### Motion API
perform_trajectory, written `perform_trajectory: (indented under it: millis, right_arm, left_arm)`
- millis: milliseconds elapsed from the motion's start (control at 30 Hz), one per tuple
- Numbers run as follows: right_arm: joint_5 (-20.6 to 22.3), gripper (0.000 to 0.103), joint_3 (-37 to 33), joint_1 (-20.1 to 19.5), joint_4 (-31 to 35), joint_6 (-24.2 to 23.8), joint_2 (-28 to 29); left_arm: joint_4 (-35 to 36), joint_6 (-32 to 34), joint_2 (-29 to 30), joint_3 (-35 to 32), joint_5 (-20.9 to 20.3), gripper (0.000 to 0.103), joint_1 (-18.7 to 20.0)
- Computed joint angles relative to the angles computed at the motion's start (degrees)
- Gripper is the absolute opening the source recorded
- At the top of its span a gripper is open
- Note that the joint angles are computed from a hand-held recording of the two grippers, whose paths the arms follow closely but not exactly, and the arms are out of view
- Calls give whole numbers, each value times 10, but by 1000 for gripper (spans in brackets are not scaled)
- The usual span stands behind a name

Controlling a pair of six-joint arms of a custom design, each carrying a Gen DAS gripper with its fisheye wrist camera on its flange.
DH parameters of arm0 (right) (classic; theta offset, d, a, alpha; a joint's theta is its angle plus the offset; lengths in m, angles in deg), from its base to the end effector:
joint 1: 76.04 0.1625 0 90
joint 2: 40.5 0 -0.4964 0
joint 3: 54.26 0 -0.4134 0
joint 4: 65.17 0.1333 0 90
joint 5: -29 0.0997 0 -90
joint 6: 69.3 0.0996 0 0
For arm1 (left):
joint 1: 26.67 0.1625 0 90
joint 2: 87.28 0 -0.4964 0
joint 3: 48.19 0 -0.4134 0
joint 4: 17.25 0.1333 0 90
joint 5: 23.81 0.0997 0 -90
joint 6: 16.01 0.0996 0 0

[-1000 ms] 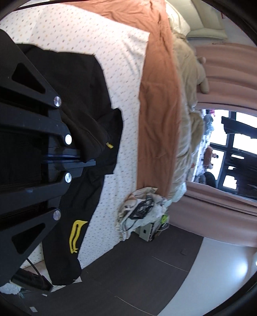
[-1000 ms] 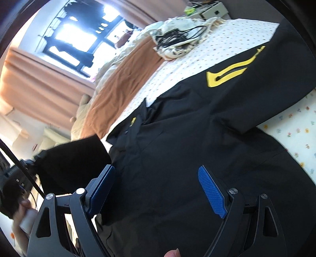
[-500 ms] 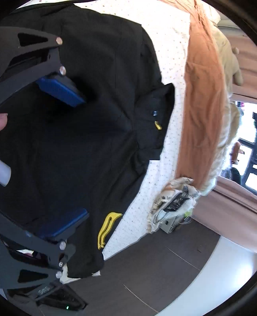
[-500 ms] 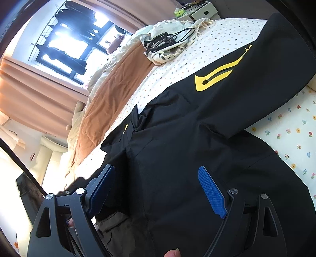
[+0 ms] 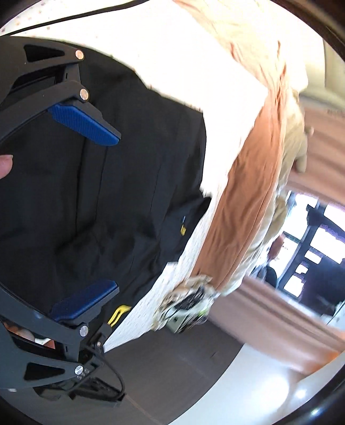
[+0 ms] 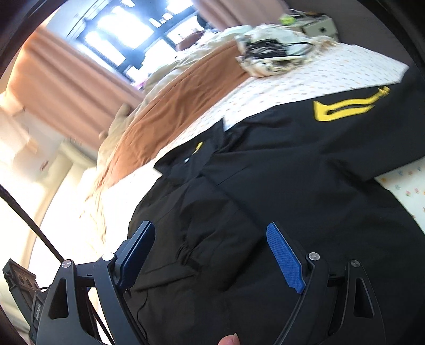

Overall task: Fold large clothes
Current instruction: 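Move the right gripper to the yellow-logo sleeve and grasp it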

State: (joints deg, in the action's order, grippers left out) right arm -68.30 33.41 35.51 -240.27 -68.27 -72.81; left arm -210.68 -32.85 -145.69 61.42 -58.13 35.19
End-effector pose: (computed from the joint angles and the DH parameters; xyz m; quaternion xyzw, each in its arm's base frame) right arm 0.4024 -0.6906 0.0514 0.1557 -0.9520 0.2632 0.0102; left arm -0.1045 -0.6524 0.3076 -0.1264 0.8104 -0.5200 0.2385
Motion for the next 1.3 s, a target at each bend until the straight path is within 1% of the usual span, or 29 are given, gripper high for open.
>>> perform_trajectory:
  millis: [100, 200, 267, 300, 367, 400, 500, 567, 633, 700, 733, 800, 833, 900, 967, 1033, 1133, 1233, 1300]
  right_arm:
    - [-46, 85, -16, 18, 15, -40, 19]
    - [-77, 85, -29, 31, 24, -73, 38]
    - [-101, 85, -38, 36, 30, -82, 49]
    - [-113, 85, -44, 37, 36, -84, 55]
    - [-136, 85, -56, 40, 53, -87, 65]
    - [-146, 85, -60, 42, 56, -92, 70]
    - [-185, 85, -71, 51, 54, -113, 85]
    - [-204, 85, -86, 60, 72, -112, 97]
    - [-217, 85, -103, 68, 103, -126, 113]
    - [-258, 85, -120, 81, 124, -146, 132]
    - [-289, 85, -129, 86, 133, -159, 143]
    - [-335, 85, -144, 90, 141, -168, 159]
    - [-360, 85, -151, 90, 146, -163, 164]
    - [-368, 85, -156, 87, 147, -142, 159]
    - [-376, 85, -153, 83, 124, -126, 148]
    - [-387, 85, -145, 82, 88, -124, 137]
    - [-390, 85, -127, 73, 19, -134, 114]
    - [-398, 85, -116, 64, -17, -133, 98]
    - [-390, 85, -103, 52, -28, -116, 84]
  left_arm:
    - [-32, 16, -11, 21, 26, 103, 6]
    - [-61, 35, -24, 39, 35, 103, 14]
    - [-82, 40, -32, 54, 40, 103, 19]
    - [-95, 45, -35, 62, 30, 103, 24]
    - [-115, 53, -44, 75, -6, 103, 34]
    - [-116, 51, -48, 80, -15, 103, 39]
    - [-115, 52, -57, 91, -5, 103, 44]
    - [-116, 60, -61, 96, 13, 103, 42]
    - [-117, 63, -66, 103, 17, 103, 41]
    - [-111, 58, -73, 109, 21, 103, 41]
    - [-108, 53, -76, 112, 22, 103, 41]
    - [-110, 50, -81, 117, 18, 103, 40]
    - [-111, 50, -81, 118, 16, 103, 38]
    - [-115, 49, -83, 120, 12, 103, 36]
    - [-119, 51, -81, 119, 8, 103, 33]
    - [-120, 54, -81, 119, 8, 103, 30]
    - [-127, 59, -79, 122, 7, 103, 25]
    - [-122, 57, -79, 122, 7, 103, 23]
    - [-124, 57, -78, 121, 7, 103, 22]
